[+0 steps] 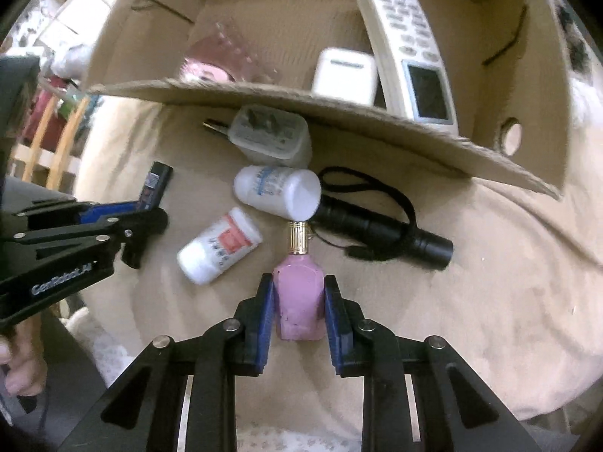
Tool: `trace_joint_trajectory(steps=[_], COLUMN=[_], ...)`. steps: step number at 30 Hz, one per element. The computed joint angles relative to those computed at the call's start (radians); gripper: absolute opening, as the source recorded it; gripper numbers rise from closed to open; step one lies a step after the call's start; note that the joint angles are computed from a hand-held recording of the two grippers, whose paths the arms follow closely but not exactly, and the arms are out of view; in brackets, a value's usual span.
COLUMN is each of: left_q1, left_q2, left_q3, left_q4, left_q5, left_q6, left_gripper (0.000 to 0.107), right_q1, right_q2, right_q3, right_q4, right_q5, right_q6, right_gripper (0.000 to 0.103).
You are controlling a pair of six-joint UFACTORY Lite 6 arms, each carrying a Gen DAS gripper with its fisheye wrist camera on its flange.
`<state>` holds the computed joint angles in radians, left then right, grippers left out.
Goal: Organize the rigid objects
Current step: 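Grasp the black battery with the left tool while the right tool grasps the pink bottle, then carry the black battery and pink bottle into the box and open both tools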
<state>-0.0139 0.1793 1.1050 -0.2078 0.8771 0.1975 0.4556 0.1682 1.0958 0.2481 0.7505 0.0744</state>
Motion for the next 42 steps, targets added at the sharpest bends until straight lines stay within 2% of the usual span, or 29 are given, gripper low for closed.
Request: trace_joint_trajectory(steps=[8, 10, 16, 26, 34, 38, 42], left_q1=[0.046, 0.044, 0.073, 0.031, -0.027, -0.053, -0.079], left_q2=[-0.156, -0.179, -0.169, 0.013, 0.236, 0.292, 0.293], left_q3=[0.021, 0.021, 0.144, 0.474, 0.747, 0.761, 0.664], left_q4=[0.000, 0.008, -0.001, 0.029, 0.092, 0.116, 0.171], left_q5=[0.059, 0.047, 0.089, 0.112, 0.102, 0.045, -0.058], left_q6=[0.018, 0.009, 0.013, -0.038, -0.093, -0.116, -0.130], left_gripper=[0.017, 0.017, 0.017, 0.017, 0.017, 0.017, 0.017], right_q1=[-0.066, -0.101, -0.176, -0.207, -0.207, -0.221, -0.243], right_q2=[-0.266, -0.303, -0.364, -0.240, -0.043, 0.038, 0.087], right_q3=[-0.094, -0.098, -0.062, 0.240, 0.404, 0.385, 0.328], right_q4=[0.087, 0.098, 0.093, 0.041, 0.061, 0.099, 0.145], right_q5=[0.029, 0.035, 0.047, 0.061, -0.006, -0.066, -0.097], right_q6=[-0.010, -0.019, -0.023, -0.046, -0.080, -0.104, -0.120], right_gripper=[0.026, 0.026, 0.026, 0.026, 0.026, 0.026, 0.026])
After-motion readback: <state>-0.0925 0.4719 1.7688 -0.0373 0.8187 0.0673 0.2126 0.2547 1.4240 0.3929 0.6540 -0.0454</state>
